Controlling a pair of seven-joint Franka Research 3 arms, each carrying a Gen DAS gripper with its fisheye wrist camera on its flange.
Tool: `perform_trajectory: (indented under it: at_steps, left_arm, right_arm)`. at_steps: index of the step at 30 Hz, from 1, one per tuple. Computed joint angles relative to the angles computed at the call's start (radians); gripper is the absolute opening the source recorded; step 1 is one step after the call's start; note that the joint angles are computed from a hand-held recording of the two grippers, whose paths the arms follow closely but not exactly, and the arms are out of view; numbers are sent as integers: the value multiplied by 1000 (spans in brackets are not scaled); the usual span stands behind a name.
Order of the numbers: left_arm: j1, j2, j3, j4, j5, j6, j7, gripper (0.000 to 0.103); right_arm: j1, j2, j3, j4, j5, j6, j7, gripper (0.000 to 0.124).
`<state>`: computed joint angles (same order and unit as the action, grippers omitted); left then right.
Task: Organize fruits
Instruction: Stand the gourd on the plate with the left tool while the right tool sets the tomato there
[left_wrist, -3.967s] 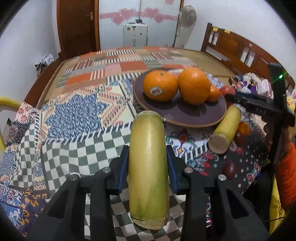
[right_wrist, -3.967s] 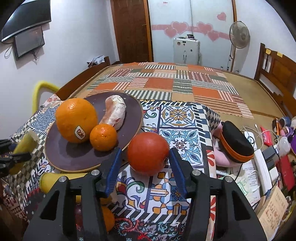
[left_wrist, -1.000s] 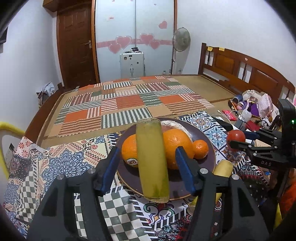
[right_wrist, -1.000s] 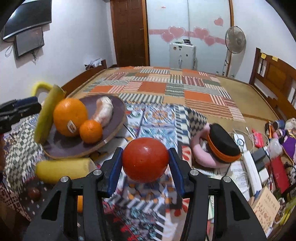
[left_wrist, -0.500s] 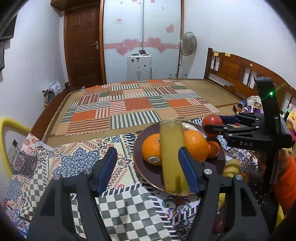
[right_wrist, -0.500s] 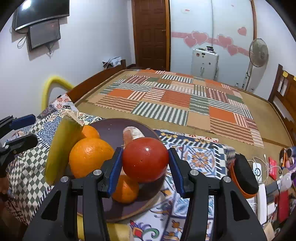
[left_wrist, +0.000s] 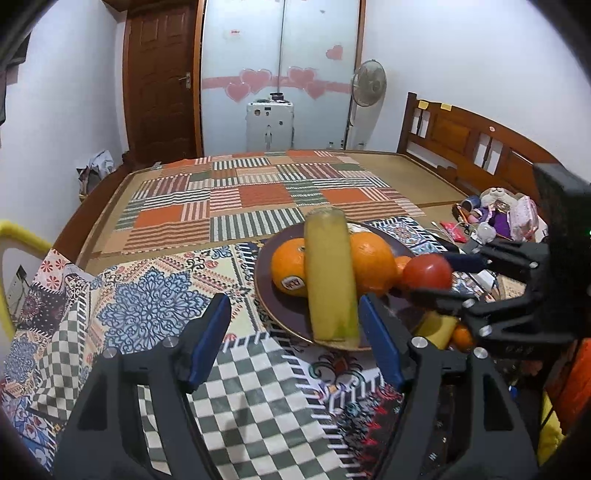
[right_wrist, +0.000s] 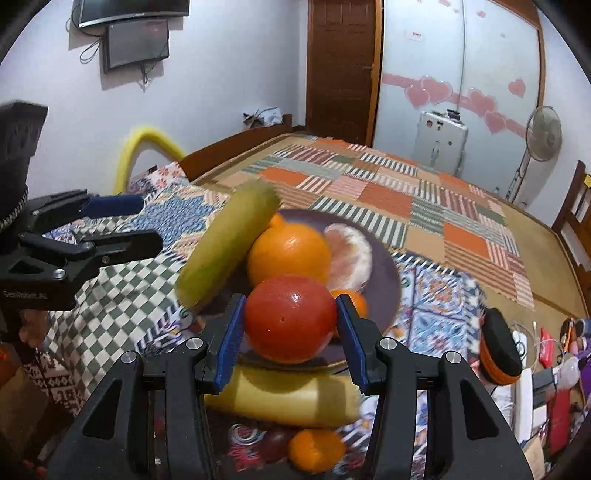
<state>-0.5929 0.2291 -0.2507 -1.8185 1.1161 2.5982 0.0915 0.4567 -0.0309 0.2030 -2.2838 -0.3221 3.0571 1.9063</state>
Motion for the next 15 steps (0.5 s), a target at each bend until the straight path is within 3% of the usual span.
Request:
perform_trajectory:
  at_steps: [3, 9, 15]
  left_arm:
    - [-3, -1, -5, -2, -8, -6, 15, 74]
    - [-6, 1, -4, -9, -3, -11, 15, 75]
    - [0, 15, 0, -7, -29, 8, 19, 75]
  right_arm:
    - [4, 32, -7, 26, -20, -31, 25, 46]
    - [26, 56, -37, 34, 64, -4, -40, 46]
    - [43, 50, -61, 35, -93, -13, 88, 47]
